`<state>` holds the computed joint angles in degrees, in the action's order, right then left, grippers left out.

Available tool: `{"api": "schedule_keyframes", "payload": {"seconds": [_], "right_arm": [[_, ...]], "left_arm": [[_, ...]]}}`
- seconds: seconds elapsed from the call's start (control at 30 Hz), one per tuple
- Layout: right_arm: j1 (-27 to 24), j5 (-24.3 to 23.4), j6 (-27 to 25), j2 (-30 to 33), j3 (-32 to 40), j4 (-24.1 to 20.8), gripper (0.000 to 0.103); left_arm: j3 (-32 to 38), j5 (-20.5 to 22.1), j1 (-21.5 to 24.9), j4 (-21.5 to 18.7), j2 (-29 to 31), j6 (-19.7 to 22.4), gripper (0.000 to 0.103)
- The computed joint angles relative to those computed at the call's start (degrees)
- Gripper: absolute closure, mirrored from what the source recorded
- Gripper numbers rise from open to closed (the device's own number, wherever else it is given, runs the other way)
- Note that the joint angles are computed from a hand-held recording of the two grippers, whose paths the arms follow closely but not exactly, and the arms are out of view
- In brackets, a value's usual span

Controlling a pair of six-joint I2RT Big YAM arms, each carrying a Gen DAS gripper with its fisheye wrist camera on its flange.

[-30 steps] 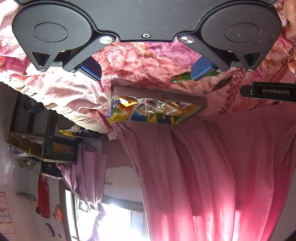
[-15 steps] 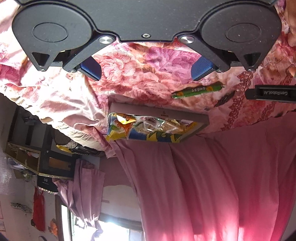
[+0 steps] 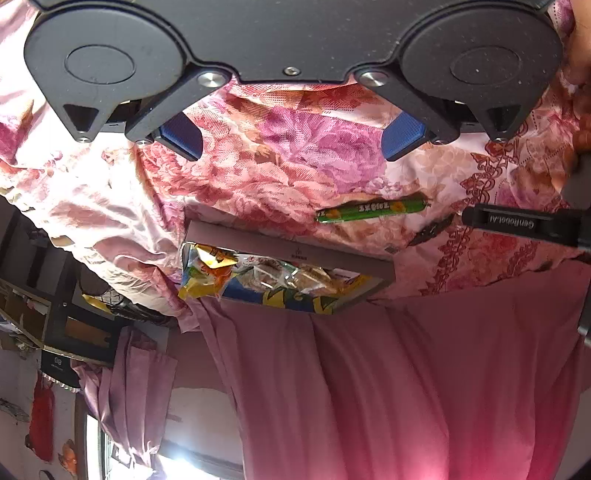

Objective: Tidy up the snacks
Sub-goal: 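Withdraw both open tools from the tray toward the green stick and jerky, then grasp the green stick snack with right tool while left tool grasps the dark jerky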

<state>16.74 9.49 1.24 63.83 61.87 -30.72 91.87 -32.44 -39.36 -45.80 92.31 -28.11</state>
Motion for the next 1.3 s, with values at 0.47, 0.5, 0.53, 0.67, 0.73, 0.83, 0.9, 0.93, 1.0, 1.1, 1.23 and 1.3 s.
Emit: {"api": "schedule_keyframes", "payload": {"seconds": [0.47, 0.5, 0.53, 0.67, 0.73, 0.83, 0.9, 0.93, 1.0, 1.1, 1.23, 1.3], "right_arm": [[0.8, -3.4, 0.5, 4.6, 2.7, -2.4, 0.001], [0.9, -3.8, 0.7, 5.1, 3.0, -2.5, 0.001], [1.0, -4.0, 0.9, 5.6, 3.5, -2.8, 0.001], [1.4, -4.4, 2.5, 8.5, 6.5, -4.7, 0.001], [1.5, -4.1, 4.8, 10.6, 8.5, -5.5, 0.001], [1.1, -4.6, 8.1, 13.8, 12.1, -6.5, 0.001], [0.7, -5.7, 10.0, 16.4, 15.2, -7.8, 0.001], [0.5, -6.3, 10.8, 18.0, 17.1, -8.7, 0.001], [0.2, -7.3, 13.2, 21.6, 21.7, -11.5, 0.001], [-0.3, -9.6, 18.5, 26.9, 28.7, -15.7, 0.001], [-0.7, -13.2, 26.9, 34.4, 38.2, -22.8, 0.009], [-0.8, -15.0, 30.3, 37.2, 41.6, -25.6, 0.012]], "left_arm": [[6.5, 12.6, 6.8, -3.6, 5.3, 0.7, 0.000], [6.8, 14.2, 7.5, -3.2, 5.7, 0.5, 0.000], [7.1, 15.6, 8.1, -2.5, 6.2, 0.6, 0.000], [7.6, 19.6, 10.0, 0.2, 7.8, 3.5, 0.000], [7.2, 21.8, 10.7, 2.2, 8.4, 6.3, 0.000], [7.1, 22.8, 11.3, 3.2, 9.2, 9.3, 0.001], [6.6, 23.5, 11.4, 4.2, 9.3, 11.0, 0.001], [6.2, 23.6, 11.4, 4.9, 9.2, 12.3, 0.001], [5.6, 23.8, 11.3, 5.8, 8.9, 14.5, 0.002], [4.3, 24.4, 11.5, 7.3, 8.3, 15.2, 0.006], [3.5, 25.1, 12.1, 8.7, 7.8, 15.6, 0.013], [2.8, 25.8, 12.4, 9.8, 7.3, 15.8, 0.016]]}}
